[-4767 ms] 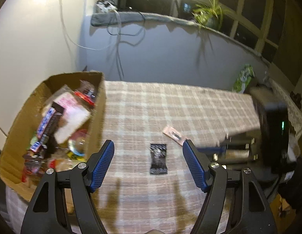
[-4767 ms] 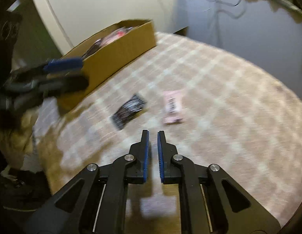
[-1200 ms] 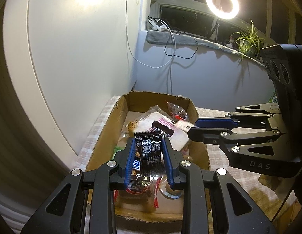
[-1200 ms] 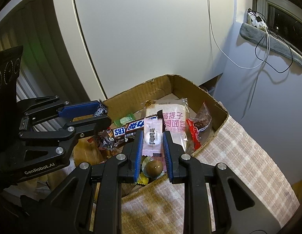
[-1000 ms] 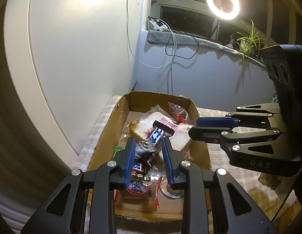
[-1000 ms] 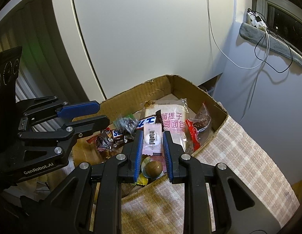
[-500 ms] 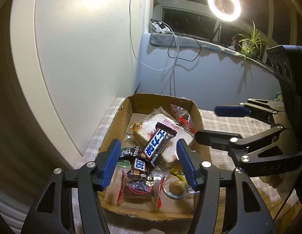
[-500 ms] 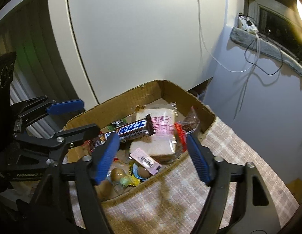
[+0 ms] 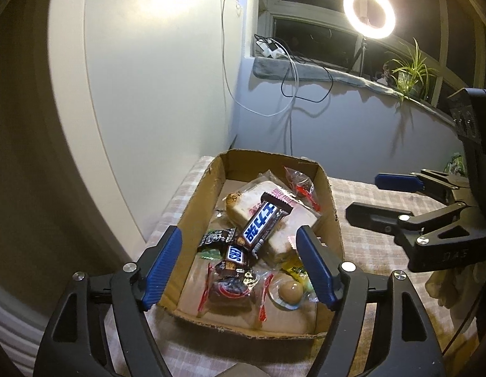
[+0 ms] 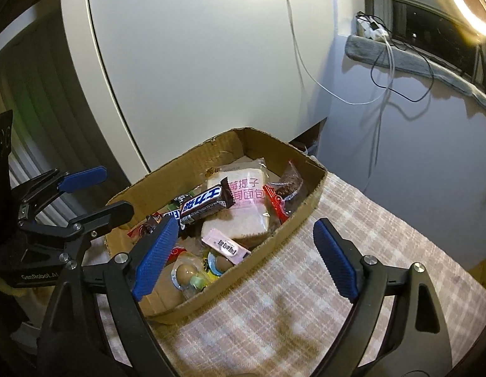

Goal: Organize snacks

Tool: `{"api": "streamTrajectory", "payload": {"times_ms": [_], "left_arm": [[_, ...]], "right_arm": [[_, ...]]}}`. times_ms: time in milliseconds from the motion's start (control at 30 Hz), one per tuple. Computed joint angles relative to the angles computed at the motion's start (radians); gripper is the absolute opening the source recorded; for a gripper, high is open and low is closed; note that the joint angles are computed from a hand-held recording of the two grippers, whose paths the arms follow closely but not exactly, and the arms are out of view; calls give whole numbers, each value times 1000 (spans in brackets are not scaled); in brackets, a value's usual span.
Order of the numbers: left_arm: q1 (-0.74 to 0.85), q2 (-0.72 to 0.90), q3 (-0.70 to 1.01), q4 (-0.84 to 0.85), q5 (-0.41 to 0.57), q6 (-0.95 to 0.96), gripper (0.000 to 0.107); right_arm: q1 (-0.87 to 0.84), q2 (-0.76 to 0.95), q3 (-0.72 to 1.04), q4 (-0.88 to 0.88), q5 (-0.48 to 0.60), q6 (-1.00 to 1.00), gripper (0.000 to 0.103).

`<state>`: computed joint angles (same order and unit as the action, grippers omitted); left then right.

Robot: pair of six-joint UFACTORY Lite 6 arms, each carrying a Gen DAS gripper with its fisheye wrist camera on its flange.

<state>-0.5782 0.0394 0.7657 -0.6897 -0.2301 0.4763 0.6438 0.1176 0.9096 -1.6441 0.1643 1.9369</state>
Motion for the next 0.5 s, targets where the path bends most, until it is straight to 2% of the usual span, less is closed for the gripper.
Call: {"api": "streamTrajectory", "payload": {"times_ms": [133,267,500], "left_arm": [[-25,-52,-46,-104,-25,78,79],[-53,-106,-94,-211,-50,151,80],[-132,-185,-171,-459,-110,320,82]], "right_arm": [[39,-71,-67,-34,51,77,91],[98,-144,-135,-8,118,94,98],[210,-257,-242,51,226,126,98]]}}
